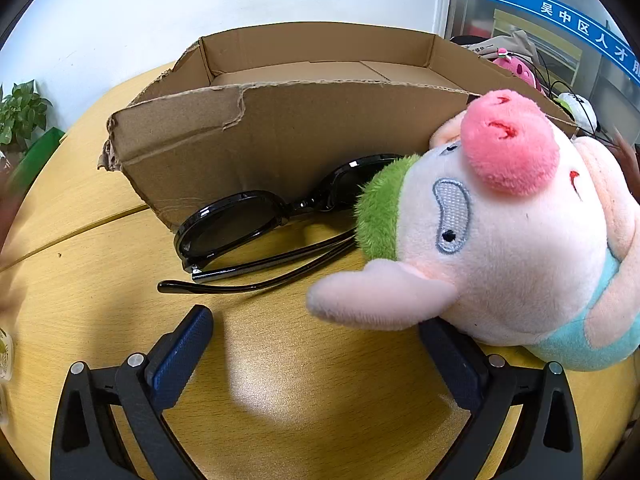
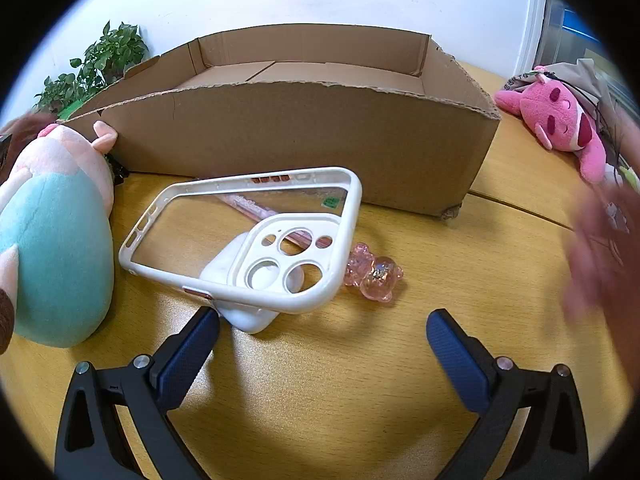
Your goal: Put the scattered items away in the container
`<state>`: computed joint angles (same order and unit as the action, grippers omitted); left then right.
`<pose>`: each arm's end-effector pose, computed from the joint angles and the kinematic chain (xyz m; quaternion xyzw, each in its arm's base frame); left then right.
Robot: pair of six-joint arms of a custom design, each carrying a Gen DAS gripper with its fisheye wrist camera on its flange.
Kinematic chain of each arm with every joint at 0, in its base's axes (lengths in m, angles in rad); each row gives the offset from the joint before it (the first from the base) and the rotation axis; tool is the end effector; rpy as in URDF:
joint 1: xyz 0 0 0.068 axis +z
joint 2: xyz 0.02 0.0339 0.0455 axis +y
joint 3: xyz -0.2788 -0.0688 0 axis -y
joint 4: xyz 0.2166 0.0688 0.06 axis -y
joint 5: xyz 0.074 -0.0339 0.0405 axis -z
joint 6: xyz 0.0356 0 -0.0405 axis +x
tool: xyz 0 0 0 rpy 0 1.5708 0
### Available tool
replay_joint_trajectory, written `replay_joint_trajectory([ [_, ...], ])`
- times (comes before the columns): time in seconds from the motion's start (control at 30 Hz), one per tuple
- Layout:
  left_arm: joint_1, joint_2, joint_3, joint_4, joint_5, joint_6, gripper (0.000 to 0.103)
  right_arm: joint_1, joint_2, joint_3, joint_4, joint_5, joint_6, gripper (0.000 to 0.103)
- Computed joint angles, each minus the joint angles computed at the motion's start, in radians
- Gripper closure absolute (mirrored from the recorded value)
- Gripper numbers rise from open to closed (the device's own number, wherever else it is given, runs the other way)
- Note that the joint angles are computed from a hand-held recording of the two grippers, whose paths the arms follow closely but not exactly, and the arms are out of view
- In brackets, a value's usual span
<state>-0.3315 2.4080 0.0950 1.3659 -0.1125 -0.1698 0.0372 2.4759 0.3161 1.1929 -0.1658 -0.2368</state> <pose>0.1798 -0.0577 0.0112 0.0596 0.9486 -0.0241 0.3100 0.2304 0.0145 -0.0176 -0.1543 0.9392 0.0491 0.3028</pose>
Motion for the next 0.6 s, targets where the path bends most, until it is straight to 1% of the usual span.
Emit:
replay_joint_trajectory([
  [0.47,0.012,0.003,-0.007,0.01,0.002,0.004,0.0,-0.007,0.0,0.005,-0.006,-0.004,-0.006,0.0],
  [0.6,0.011,0.003,-0.013,0.017,0.002,0.002,0.0,0.041,0.006,0.016,-0.002,0.035,0.045,0.0],
])
